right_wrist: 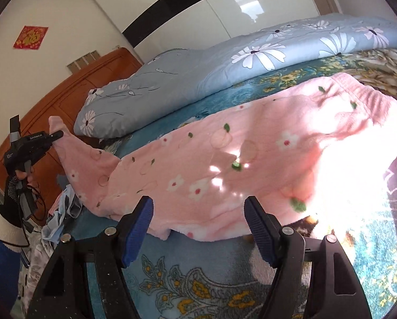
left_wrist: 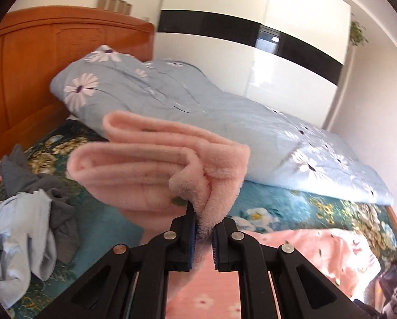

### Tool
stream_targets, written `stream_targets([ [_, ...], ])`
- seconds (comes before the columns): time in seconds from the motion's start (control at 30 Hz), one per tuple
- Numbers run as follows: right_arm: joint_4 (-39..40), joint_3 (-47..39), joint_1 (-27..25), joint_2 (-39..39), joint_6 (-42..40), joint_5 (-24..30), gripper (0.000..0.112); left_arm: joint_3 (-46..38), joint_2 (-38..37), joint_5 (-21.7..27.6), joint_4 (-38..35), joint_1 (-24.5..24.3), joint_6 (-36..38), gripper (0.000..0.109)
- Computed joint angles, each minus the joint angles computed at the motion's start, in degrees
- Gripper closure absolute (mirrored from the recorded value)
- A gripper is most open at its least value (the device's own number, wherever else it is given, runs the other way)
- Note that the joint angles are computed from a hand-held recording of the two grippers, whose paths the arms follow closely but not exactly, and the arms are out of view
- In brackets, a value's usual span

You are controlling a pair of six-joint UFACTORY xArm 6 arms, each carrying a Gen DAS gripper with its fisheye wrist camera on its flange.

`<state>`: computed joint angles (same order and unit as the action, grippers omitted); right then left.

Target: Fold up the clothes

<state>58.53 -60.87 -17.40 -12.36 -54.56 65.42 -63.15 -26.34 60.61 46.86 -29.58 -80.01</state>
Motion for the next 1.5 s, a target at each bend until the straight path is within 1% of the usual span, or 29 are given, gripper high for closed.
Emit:
stream_targets([
  [0.13, -1.05, -0.18, -1.94, 0.04, 1.14, 0.8, 0.04, -3.55, 11.42, -6.33, -3.42, -2.77, 0.43, 0.098],
  [0.2, -2.07, -0.25, -2.67, -0.06, 1.0, 1.28, 0.04, -4.86, 16.6, -8.59, -5.21, -4.11, 0.7, 0.098],
  [0.27, -3.06, -0.12, -3.29, -0.19, 0.84, 1.46, 0.04, -6.67, 21.17, -9.36, -6.61, -5.7, 0.45, 0.098],
  [0.4, -3.86, 0.27, -4.22, -0.04, 1.15, 1.94, 0.04, -6.97, 24.65, -10.36, -9.31, -6.86, -1.28, 0.097],
  [0.47, -3.82, 0.12, -4.19, 0.35, 1.37, 2.11, 0.04, -6.54, 25.0, -11.67, -10.32, -7.18, -1.14, 0.089],
  [0.5, -3.69, 0.01, -3.8, 0.52, 1.42, 2.1, 0.04, -5.82, 24.42, -13.14, -10.66, -7.31, -0.65, 0.081],
  [0.53, -3.54, -0.11, -3.31, 0.69, 1.45, 2.05, 0.04, -4.94, 23.67, -14.81, -10.75, -7.43, -0.2, 0.069],
  [0.57, -3.38, -0.24, -2.82, 0.87, 1.49, 1.99, 0.04, -4.22, 22.95, -16.08, -10.7, -7.73, 0.18, 0.063],
  [0.6, -2.86, -0.59, -2.26, 1.2, 1.49, 2.28, 0.04, -3.77, 22.25, -16.63, -10.38, -8.34, 0.39, 0.055],
  [0.63, -2.1, -1.01, -1.7, 1.51, 1.67, 2.78, 0.04, -3.06, 21.3, -17.38, -10.05, -8.88, 0.31, 0.052],
  [0.7, -0.59, -2.37, -0.4, 2.61, 2.06, 3.77, 0.04, -0.49, 18.22, -19.25, -8.65, -9.69, -1.86, 0.052],
  [0.73, -0.39, -3.33, 0.64, 3.44, 2.24, 4.11, 0.04, 1.0, 16.16, -17.91, -6.55, -10.21, -5.42, 0.05],
  [0.83, -0.03, -6.77, 4.17, 6.51, 2.49, 5.25, 0.04, 4.44, 10.1, -6.58, -2.57, -11.97, -16.05, 0.047],
  [0.9, 0.08, -9.72, 7.05, 9.32, 2.29, 6.16, 0.04, 8.42, 5.07, -1.56, -2.73, -11.61, -21.94, 0.047],
  [0.97, -0.61, -12.07, 10.71, 11.46, 2.81, 4.95, 0.04, 11.43, 1.14, 2.43, -3.48, -11.09, -25.63, 0.047],
  [1.03, -2.28, -13.47, 14.62, 12.45, 2.07, 1.64, 0.04, 12.93, -1.51, 7.88, -3.89, -11.63, -27.7, 0.047],
  [1.07, -3.19, -14.14, 16.45, 12.95, 0.85, 0.29, 0.04, 13.99, -2.73, 8.71, -3.99, -11.7, -28.22, 0.047],
  [1.13, -6.56, -15.99, 19.81, 14.57, -0.31, -1.95, 0.04, 15.91, -4.47, 7.57, -4.41, -11.09, -28.66, 0.047],
  [1.2, -12.69, -17.63, 22.99, 16.35, 1.16, -4.91, 0.04, 16.92, -4.66, 6.3, -4.54, -10.93, -29.49, 0.047],
  [1.23, -14.93, -18.1, 23.91, 17.15, 2.09, -5.76, 0.043, 17.33, -4.62, 5.7, -4.54, -10.94, -29.9, 0.047],
  [1.3, -17.46, -18.9, 24.96, 18.56, 3.23, -6.24, 0.052, 17.86, -4.38, 5.07, -4.49, -11.08, -30.46, 0.046],
  [1.37, -17.24, -18.49, 25.09, 18.68, 2.4, -6.53, 0.073, 18.65, -4.57, 4.22, -4.91, -11.11, -31.19, 0.046],
  [1.4, -17.51, -18.22, 25.11, 18.59, 2.34, -6.56, 0.08, 19.14, -4.79, 3.69, -5.23, -11.08, -31.61, 0.046],
  [1.43, -17.9, -17.92, 25.12, 18.46, 2.39, -6.55, 0.093, 19.62, -5.0, 3.14, -5.55, -11.06, -32.03, 0.046],
  [1.47, -18.28, -17.62, 25.13, 18.33, 2.44, -6.54, 0.094, 20.14, -5.33, 2.55, -5.9, -10.98, -32.49, 0.046],
  [1.5, -16.57, -16.87, 24.14, 17.3, 1.63, -6.17, 0.096, 20.7, -5.95, 2.16, -6.06, -11.01, -33.13, 0.046],
])
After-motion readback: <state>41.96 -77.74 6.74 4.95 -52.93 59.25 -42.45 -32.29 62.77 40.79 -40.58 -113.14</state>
